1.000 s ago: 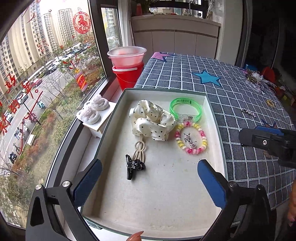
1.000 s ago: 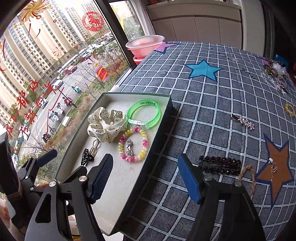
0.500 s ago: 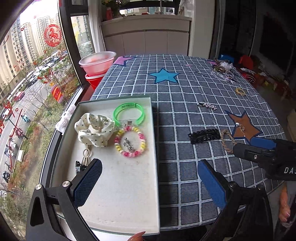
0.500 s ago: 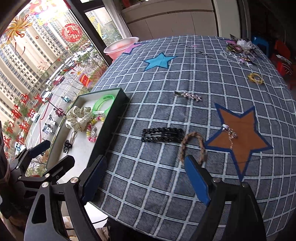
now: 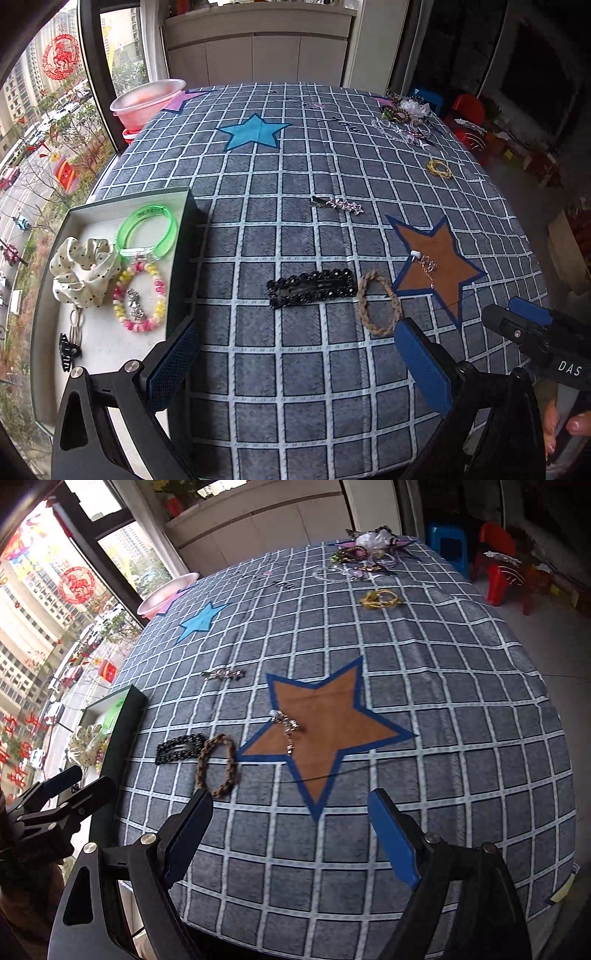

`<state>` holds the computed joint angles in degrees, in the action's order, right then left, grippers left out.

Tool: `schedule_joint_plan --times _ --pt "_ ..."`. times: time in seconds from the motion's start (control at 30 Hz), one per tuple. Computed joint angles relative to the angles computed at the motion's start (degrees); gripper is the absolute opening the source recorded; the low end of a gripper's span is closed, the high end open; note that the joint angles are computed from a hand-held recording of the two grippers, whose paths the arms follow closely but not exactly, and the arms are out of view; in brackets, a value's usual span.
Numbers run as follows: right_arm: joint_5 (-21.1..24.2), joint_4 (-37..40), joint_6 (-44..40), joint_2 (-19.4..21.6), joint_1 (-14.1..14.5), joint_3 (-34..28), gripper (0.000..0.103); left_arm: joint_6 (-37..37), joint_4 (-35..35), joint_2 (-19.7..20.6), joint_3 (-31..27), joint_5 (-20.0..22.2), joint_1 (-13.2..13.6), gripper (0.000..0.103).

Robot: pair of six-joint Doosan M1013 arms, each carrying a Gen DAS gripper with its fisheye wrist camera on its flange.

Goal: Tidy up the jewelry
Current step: 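Move both tools back over the remaining jewelry on the table, then grasp the pink star pin with left tool while right tool grasps yellow hair tie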

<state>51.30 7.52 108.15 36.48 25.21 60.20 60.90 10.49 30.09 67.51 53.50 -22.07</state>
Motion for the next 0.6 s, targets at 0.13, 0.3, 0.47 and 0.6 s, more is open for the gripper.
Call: schedule_joint_plan --times 0.13,0.3,0.47,0.6 --pt "0.5 -1.2 1.0 0.3 -1.1 -0.3 0.088 0.2 2.9 2.8 -4.0 1.9 -0.6 0.103" --pt "1.8 -2.4 1.2 1.8 -2.1 -2.6 0.088 3.2 4.2 6.8 -9.7 5.1 -0.3 0.103" --pt "3.8 -2.8 0.7 4.1 -3.0 -6.6 0.088 10.0 5.1 10.2 -14.7 6.9 -0.1 0.103" --pt "5.0 -2.2 -0.9 6.1 -3.7 -10.0 0.088 15.4 4.3 12.5 -18.3 8.1 0.1 0.103"
